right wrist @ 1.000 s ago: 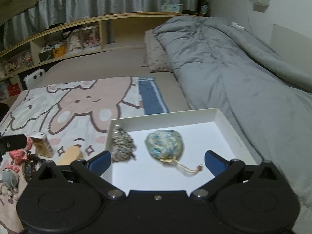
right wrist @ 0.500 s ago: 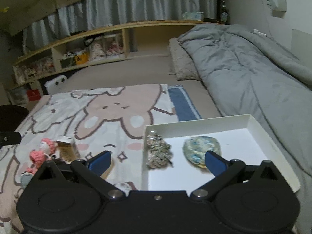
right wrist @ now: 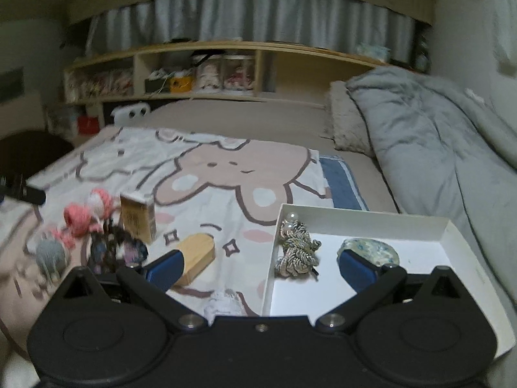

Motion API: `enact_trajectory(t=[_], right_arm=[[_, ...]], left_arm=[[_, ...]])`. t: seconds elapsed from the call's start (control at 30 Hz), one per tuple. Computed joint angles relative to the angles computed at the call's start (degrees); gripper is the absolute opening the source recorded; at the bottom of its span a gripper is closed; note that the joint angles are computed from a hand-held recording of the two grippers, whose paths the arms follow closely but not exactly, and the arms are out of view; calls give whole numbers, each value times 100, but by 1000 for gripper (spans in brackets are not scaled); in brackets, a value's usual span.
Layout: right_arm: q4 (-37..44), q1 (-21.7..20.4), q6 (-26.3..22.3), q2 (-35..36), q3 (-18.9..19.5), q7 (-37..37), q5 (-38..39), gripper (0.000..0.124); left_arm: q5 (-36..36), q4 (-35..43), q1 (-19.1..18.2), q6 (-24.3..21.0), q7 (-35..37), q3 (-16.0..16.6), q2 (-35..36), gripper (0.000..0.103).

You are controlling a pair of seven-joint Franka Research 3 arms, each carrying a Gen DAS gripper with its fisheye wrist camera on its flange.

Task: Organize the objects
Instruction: 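Withdraw both tools from the tray back over the remaining toys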

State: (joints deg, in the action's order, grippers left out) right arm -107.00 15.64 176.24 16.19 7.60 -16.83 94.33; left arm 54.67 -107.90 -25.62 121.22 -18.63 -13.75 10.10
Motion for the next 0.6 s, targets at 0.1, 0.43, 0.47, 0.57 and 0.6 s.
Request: enact_trajectory(t=[0.1,0.43,0.47,0.57,0.6], right_arm=[[-45,64,192,78,29,251,-403,103],[-139,148,427,95,116,-494,-278,86],[-189,164,418,86,118,-417,-456,85],[-427,165,240,40,118,312,-1443,77],[-484,158,193,38,123,506,-1720,73]], left_arm=[[-157,-282,118,424,-326,28,-146,103],[-487,-1011,497,1670,-1691,67,-442,95],[-520,-995,502,1631,-1675,58,-424,95],[-669,-968,525,1591,-1557,49,-364,89],[-724,-957,531,1590,-1495,49,-339,88]])
